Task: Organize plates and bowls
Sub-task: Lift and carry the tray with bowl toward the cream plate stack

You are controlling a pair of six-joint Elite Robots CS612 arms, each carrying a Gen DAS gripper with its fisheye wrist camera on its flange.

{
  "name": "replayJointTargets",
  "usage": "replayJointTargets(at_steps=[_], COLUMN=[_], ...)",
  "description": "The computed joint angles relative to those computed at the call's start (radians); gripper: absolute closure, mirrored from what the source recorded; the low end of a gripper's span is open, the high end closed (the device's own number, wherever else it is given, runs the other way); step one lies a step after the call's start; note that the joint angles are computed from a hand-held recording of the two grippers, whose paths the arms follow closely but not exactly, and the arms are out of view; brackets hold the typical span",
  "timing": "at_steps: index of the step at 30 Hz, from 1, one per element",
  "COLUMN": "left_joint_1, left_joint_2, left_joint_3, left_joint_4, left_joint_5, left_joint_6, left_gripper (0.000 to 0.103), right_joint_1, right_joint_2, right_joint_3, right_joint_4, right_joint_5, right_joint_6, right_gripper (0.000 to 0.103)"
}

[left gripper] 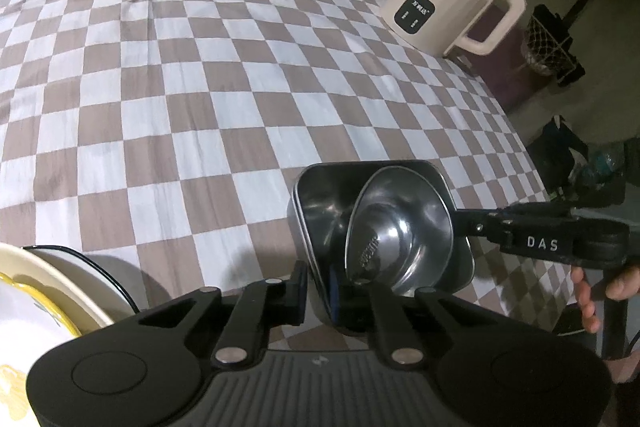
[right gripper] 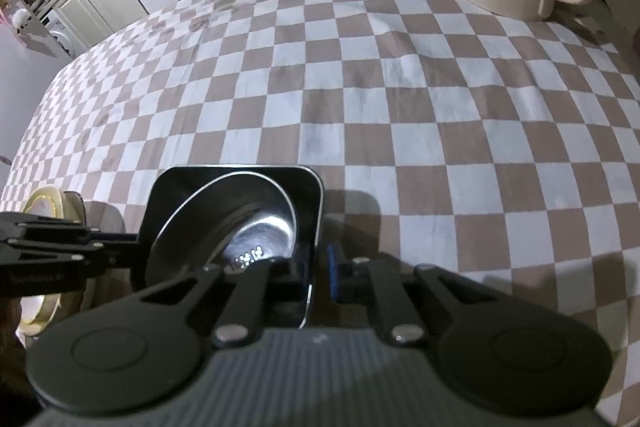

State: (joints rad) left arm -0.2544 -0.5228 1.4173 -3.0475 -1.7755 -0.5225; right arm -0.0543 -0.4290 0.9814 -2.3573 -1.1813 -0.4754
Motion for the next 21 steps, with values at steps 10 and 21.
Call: replayJointTargets(at_steps=[10, 21], left_joint_1=[-0.001, 0.008], left_joint_2=[-0.004, -0.022], left_joint_3=[0.008, 0.034], left_joint_4=[-0.043, -0.085], left_joint_5=[0.013, 0.043], left_joint_6=[-0.002, -0.024], left_gripper=[0.093, 0.093], right_joint_1=[-0.005, -0.023], right_joint_2=[-0.010, -0.044], right_joint_3=[0.017, 0.075], right_joint_4=[-0.033, -0.115], right_joint_5=[0.011, 0.137], right_joint_6=[0.024, 0.082], right_gripper=[0.097, 0.097])
